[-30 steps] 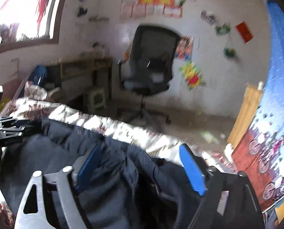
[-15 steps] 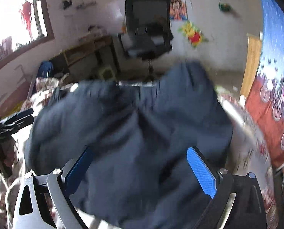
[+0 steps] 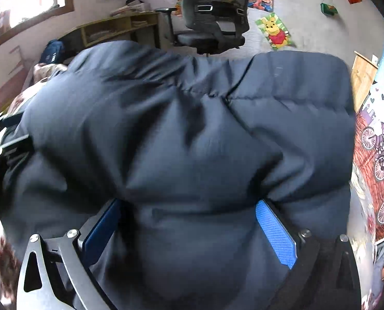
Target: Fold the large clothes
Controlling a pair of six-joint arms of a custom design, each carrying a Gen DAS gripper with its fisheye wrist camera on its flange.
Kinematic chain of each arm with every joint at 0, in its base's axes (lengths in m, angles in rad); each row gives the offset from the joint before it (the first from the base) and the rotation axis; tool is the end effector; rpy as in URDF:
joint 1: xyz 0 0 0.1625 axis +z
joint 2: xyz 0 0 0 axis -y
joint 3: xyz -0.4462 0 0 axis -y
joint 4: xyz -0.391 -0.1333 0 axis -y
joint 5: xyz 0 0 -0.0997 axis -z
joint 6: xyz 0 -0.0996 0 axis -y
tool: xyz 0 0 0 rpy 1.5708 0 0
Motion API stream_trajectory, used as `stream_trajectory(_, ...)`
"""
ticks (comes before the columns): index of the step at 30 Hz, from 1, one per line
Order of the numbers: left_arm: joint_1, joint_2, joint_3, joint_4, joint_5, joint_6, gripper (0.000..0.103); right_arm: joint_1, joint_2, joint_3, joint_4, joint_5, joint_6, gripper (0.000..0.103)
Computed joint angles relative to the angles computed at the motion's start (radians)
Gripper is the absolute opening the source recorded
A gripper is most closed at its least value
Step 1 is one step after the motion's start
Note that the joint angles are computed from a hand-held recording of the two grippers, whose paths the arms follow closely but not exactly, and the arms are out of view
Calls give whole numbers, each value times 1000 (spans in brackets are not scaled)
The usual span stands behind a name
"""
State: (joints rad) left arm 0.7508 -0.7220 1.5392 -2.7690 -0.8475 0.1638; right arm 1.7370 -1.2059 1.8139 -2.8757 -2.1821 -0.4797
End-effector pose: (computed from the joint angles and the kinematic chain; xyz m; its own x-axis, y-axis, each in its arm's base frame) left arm -0.3925 -0.6387 0.1400 -0.5714 0.4784 -0.6668 0.7824 0.5628 -0.2667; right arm 0.1758 -0.5880 0.3574 -0.7120 -0.1469 0.6867 -0.5134 0.7761 -0.3663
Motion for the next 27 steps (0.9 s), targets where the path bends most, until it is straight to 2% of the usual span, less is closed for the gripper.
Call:
stream_trajectory(4, 22, 43, -71, 23, 46, 3, 95, -10, 54, -65, -11, 5, -9, 103)
stream_trajectory(8, 36, 48, -101, 43, 63, -20, 97, -14, 89, -126, 17, 2, -3, 103)
stream_trajectory(12, 53, 47, -151, 93, 46, -87, 97, -7, 123, -189, 20, -25, -15, 103)
stream_trajectory(17, 66, 68, -221, 132, 84, -125, 98, -9, 162, -264, 39, -49, -1, 103)
stream_trajectory(20, 84, 73, -251, 171, 105, -190, 102, -22, 177, -290, 35, -42, 29, 103)
stream_trajectory(23, 107, 64, -249, 183, 74, -248, 102, -43, 170, -282, 34, 1, 67, 103)
stream_trajectory(27, 120, 64, -273, 232, 40, -272, 102, -57, 168, -283, 51, 30, 71, 103)
